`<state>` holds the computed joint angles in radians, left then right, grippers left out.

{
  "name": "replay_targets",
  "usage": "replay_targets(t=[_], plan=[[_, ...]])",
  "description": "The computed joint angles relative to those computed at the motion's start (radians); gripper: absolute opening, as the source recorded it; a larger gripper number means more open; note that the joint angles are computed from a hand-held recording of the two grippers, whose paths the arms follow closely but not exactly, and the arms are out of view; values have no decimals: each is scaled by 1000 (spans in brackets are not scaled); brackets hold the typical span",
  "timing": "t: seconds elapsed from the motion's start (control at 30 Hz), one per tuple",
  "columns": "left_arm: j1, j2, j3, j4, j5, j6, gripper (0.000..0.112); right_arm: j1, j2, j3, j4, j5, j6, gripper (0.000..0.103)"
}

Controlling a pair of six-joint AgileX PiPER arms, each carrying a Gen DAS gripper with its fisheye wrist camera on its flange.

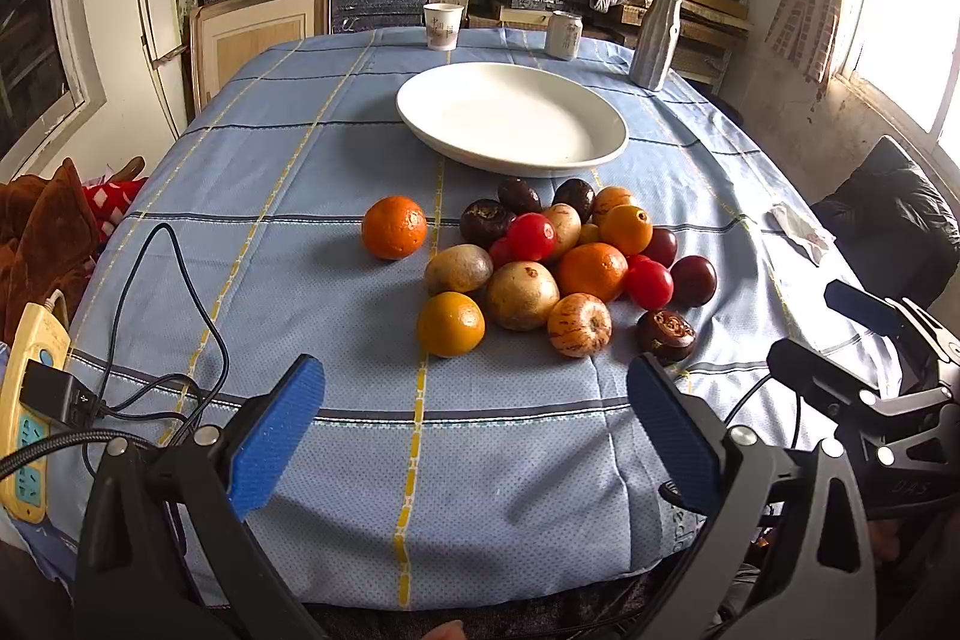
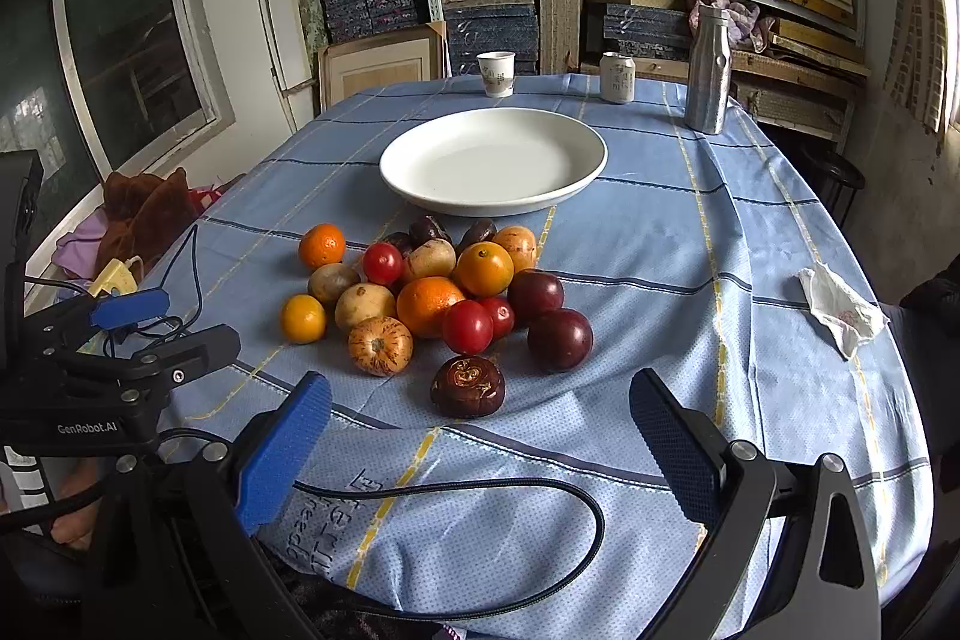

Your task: Organize fruits

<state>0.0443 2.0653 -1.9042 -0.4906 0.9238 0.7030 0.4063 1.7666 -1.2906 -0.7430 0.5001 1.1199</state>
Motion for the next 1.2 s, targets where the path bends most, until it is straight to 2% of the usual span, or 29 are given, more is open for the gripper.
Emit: replay_targets(t=[1.2], plan=[[-3,12,-13,13,4,-14,99,-11,3,2,33,-13,-26,100]])
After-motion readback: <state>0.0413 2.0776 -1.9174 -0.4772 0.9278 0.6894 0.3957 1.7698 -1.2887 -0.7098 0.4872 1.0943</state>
